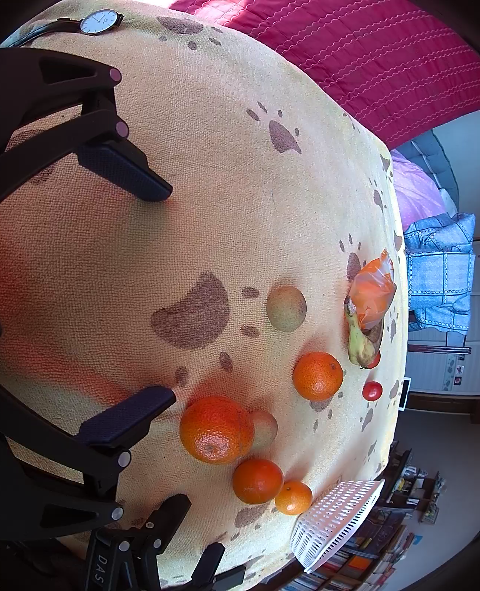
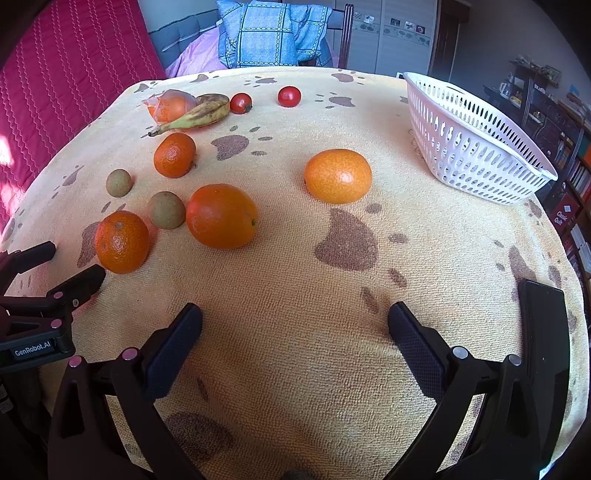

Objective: Organize fruits

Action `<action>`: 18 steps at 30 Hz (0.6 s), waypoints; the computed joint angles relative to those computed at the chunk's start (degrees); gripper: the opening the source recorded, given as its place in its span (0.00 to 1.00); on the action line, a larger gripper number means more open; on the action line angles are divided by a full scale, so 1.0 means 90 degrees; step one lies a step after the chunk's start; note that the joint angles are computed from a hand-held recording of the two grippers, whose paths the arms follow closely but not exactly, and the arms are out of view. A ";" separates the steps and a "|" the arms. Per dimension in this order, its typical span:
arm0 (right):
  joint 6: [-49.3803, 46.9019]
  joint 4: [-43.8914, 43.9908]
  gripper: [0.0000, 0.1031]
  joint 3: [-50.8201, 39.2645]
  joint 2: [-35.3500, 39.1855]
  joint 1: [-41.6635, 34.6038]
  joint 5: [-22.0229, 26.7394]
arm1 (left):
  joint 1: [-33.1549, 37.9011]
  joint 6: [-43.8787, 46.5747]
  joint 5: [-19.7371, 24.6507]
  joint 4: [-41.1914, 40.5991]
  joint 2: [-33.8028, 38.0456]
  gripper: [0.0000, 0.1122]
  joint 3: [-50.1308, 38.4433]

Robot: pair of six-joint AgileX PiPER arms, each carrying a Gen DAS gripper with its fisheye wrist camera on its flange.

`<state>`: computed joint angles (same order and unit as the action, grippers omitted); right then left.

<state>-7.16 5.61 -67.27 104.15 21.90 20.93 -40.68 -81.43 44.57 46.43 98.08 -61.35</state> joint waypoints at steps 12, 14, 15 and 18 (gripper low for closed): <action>0.0008 -0.0008 0.98 0.0005 -0.0004 0.0003 -0.0005 | -0.0015 -0.0011 0.0042 0.0022 -0.0022 0.88 0.0025; 0.0008 -0.0008 0.98 0.0005 -0.0004 0.0003 -0.0005 | -0.0013 -0.0013 0.0037 0.0022 -0.0022 0.88 0.0024; 0.0008 -0.0008 0.98 0.0005 -0.0004 0.0003 -0.0005 | -0.0013 -0.0013 0.0037 0.0022 -0.0022 0.88 0.0024; 0.0011 -0.0009 0.98 0.0007 -0.0006 0.0004 -0.0006 | 0.0014 0.0002 0.0008 0.0026 0.0042 0.88 -0.0035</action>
<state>-7.06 5.53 -67.21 104.10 21.94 20.88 -40.55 -81.41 44.64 46.67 98.45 -61.67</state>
